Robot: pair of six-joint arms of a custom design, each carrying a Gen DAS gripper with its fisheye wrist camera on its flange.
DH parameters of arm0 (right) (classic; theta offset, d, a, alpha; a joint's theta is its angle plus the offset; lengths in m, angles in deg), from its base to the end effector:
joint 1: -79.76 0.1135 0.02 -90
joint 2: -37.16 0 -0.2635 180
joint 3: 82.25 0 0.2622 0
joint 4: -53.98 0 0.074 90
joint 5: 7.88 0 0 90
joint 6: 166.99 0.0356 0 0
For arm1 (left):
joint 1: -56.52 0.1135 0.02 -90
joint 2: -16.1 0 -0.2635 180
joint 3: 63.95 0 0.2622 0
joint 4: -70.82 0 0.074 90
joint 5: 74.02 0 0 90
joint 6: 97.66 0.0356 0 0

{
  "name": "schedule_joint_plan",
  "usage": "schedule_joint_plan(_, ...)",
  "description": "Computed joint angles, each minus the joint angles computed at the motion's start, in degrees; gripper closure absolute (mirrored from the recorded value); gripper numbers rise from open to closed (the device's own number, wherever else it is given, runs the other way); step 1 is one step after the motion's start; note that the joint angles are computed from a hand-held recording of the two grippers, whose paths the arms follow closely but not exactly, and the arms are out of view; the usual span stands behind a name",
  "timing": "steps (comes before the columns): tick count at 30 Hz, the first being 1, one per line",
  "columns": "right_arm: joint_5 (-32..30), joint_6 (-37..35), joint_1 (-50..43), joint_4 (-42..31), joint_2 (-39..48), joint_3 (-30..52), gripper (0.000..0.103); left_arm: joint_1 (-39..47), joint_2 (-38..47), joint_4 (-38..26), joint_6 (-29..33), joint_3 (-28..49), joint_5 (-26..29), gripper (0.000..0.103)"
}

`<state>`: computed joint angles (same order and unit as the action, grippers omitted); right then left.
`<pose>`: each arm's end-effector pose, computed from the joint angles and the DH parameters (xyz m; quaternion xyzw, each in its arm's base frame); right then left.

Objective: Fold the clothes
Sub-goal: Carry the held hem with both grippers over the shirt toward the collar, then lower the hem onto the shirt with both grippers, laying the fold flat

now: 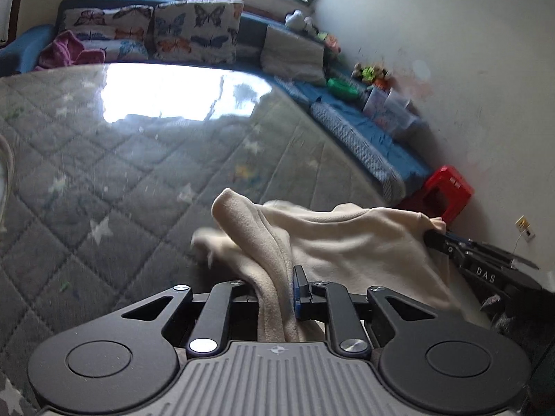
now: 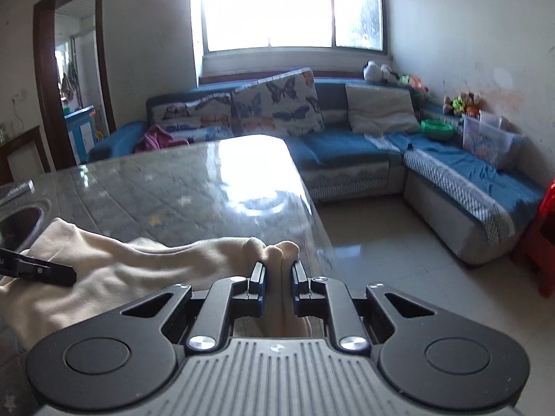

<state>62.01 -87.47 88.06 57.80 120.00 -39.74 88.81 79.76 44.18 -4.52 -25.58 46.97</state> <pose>0.2688 0.0516 0.1413 -0.2210 0.8547 0.1475 0.4460 0.1828 0.0938 0.1553 -0.1449 0.9036 -0.1449 0.3762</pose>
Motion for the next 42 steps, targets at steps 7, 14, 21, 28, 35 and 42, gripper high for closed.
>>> schedule_joint_plan(7, 2.3, 0.2, -0.4, -0.5, 4.0, 1.5, 0.085, 2.2, 1.1, -1.8, 4.2, 0.2, -0.3, 0.077)
schedule_joint_plan(14, -1.0, 1.6, -0.3, -1.8, 1.1, 2.4, 0.084, 4.3, -3.0, -4.7, 5.0, 1.3, -1.8, 0.059)
schedule_joint_plan(21, -1.4, 3.3, 4.4, -1.1, 7.2, 5.5, 0.084, 2.2, -4.4, -1.9, 2.3, 2.3, -5.0, 0.065)
schedule_joint_plan(28, -0.3, 4.7, 7.3, -0.2, 11.5, 8.2, 0.079, -7.1, 3.9, 4.9, -1.1, 4.9, -6.7, 0.077)
schedule_joint_plan(35, 1.0, 4.8, 8.4, 0.8, 15.2, 9.8, 0.069, -13.4, 14.6, 11.3, -2.4, 8.0, -9.7, 0.078)
schedule_joint_plan(42, 1.2, 4.1, 8.4, 1.0, 15.0, 9.8, 0.066, -13.8, 16.0, 13.2, -2.3, 8.1, -10.2, 0.078)
